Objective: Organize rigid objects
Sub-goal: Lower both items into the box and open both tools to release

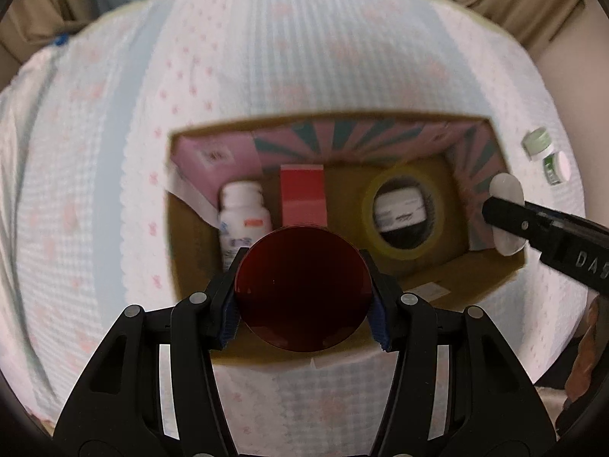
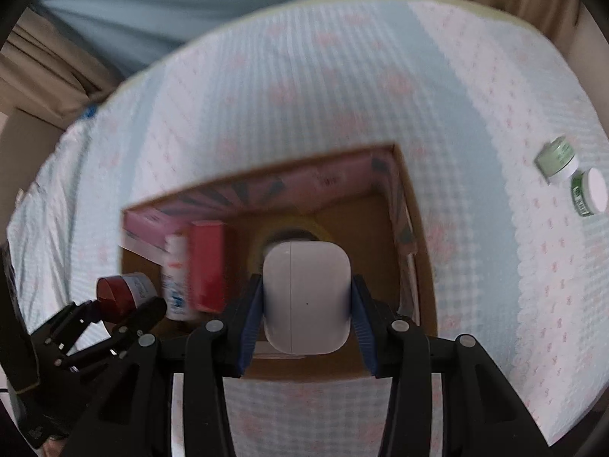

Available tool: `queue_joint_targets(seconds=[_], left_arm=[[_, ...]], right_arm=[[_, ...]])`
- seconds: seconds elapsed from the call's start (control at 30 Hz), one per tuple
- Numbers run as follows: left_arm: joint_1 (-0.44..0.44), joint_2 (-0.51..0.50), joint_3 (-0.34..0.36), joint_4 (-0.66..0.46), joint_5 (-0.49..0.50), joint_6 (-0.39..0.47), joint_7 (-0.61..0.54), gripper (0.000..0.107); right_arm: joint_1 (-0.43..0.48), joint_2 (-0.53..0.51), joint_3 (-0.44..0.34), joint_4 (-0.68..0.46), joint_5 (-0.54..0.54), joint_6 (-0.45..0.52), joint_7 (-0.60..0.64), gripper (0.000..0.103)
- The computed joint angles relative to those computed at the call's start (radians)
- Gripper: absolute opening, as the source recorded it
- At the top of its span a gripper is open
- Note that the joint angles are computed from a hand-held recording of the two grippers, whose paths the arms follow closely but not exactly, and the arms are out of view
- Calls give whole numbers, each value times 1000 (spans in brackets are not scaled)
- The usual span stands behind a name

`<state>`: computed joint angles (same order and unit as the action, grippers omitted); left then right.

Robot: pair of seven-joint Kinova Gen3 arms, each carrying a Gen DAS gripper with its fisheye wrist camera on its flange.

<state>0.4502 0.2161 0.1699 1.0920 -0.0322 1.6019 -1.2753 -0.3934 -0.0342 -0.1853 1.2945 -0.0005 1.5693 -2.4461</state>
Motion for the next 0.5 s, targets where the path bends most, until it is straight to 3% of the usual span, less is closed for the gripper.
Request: queue_joint_targets(seconds=[0.2, 0.5], left_arm=[[22, 51, 7, 26, 14, -23, 16, 50], [59, 114, 4, -45, 14, -1, -6, 51]], right_arm=[[18, -4, 15, 115, -24, -35, 63, 41], [-7, 13, -1, 129, 34, -5, 161, 41]])
